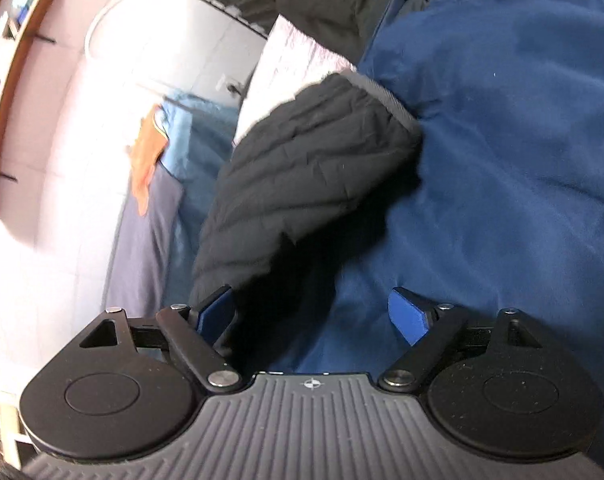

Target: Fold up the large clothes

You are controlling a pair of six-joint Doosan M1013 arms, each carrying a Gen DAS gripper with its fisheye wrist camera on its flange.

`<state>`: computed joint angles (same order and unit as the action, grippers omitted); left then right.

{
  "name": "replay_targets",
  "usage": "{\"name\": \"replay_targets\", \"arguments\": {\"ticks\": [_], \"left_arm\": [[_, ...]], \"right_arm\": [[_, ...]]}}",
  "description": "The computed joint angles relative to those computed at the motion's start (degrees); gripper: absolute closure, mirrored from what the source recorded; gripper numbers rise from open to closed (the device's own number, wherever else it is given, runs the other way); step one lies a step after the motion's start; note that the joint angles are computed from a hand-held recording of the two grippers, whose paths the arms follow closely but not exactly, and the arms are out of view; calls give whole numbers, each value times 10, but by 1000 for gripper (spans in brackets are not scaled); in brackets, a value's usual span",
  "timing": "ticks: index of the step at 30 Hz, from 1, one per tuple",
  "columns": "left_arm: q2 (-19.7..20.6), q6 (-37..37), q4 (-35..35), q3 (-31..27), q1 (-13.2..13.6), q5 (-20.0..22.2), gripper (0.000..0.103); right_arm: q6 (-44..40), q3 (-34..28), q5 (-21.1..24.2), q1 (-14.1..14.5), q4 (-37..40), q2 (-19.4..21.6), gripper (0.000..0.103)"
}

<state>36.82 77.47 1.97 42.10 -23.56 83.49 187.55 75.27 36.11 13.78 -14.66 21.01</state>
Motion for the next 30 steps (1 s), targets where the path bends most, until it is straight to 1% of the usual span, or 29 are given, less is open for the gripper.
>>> {"name": "replay_targets", "arguments": {"ticks": [3,4,7,11,12,13,15,17,20,22,24,25,27,30], "left_arm": [[-3,-11,0,5,1,2,0],[-4,-15,0,6,1,2,0],[-5,-25,2,10,1,3,0],[-5,-27,4,9,0,5,0],[-5,-28,4,9,0,4,0],[-5,-28,4,8,-1,4,0],[-3,-30,6,3,-3,7,0],[-1,-32,7,-1,-5,11,0],[2,-39,10,-6,-9,15,0],[4,-43,13,-8,-13,18,0],[4,-47,19,-9,-17,20,0],[2,-50,24,-6,-19,17,0],[-4,-53,35,1,-24,7,0],[-12,-58,39,10,-27,3,0]], "right_arm": [[62,11,-7,1,-47,-4,24],[84,20,-12,-2,-64,-10,25],[144,23,-9,-5,-110,-9,27],[187,36,-30,-24,-135,-8,39],[190,40,-41,-30,-130,-9,43],[184,43,-51,-35,-118,-9,45],[171,46,-63,-42,-105,-7,65],[168,48,-69,-45,-114,-5,76],[138,46,-58,-45,-119,-11,86],[109,42,-58,-50,-108,-13,89],[79,37,-61,-53,-113,-16,94],[67,32,-61,-56,-118,-15,95],[45,18,-50,-62,-116,-12,96],[9,-9,-27,-66,-92,0,97]]}}
